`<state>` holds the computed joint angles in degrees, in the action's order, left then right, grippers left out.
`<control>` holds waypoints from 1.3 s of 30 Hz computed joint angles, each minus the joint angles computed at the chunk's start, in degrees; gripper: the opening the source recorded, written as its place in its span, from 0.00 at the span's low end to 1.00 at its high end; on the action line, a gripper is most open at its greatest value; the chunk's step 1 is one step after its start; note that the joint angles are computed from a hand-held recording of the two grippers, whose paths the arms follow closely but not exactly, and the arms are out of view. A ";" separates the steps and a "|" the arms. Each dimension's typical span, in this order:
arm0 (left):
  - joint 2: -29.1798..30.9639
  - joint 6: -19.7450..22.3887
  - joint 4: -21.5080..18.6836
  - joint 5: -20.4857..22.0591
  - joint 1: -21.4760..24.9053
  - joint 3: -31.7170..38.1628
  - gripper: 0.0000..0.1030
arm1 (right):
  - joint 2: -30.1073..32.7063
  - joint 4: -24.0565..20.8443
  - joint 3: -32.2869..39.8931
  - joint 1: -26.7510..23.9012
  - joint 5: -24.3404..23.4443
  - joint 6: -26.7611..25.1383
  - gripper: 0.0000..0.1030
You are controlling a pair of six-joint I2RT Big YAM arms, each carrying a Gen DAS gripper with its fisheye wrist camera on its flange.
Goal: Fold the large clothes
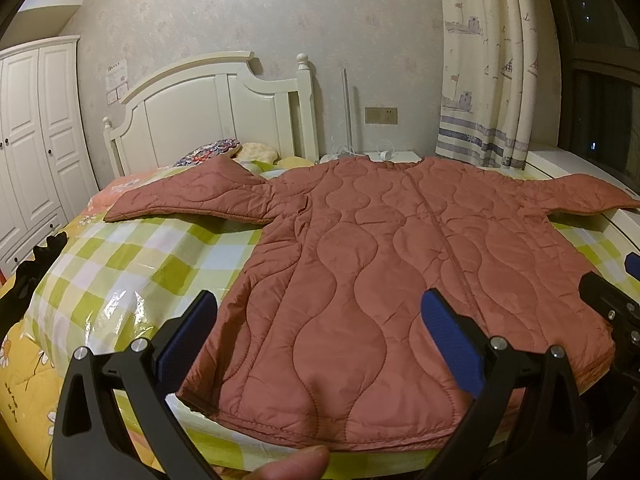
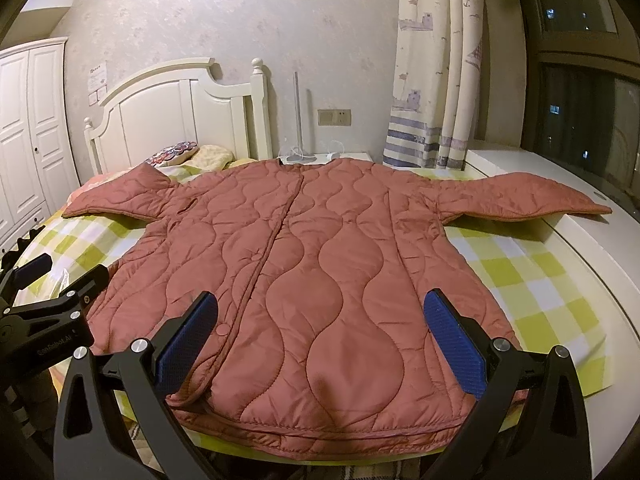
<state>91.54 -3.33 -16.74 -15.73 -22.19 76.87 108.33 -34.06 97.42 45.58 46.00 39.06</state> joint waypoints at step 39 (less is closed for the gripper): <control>55.23 3.32 -53.40 16.17 7.16 85.54 0.98 | -1.54 9.32 -8.09 -35.45 -19.29 30.92 0.41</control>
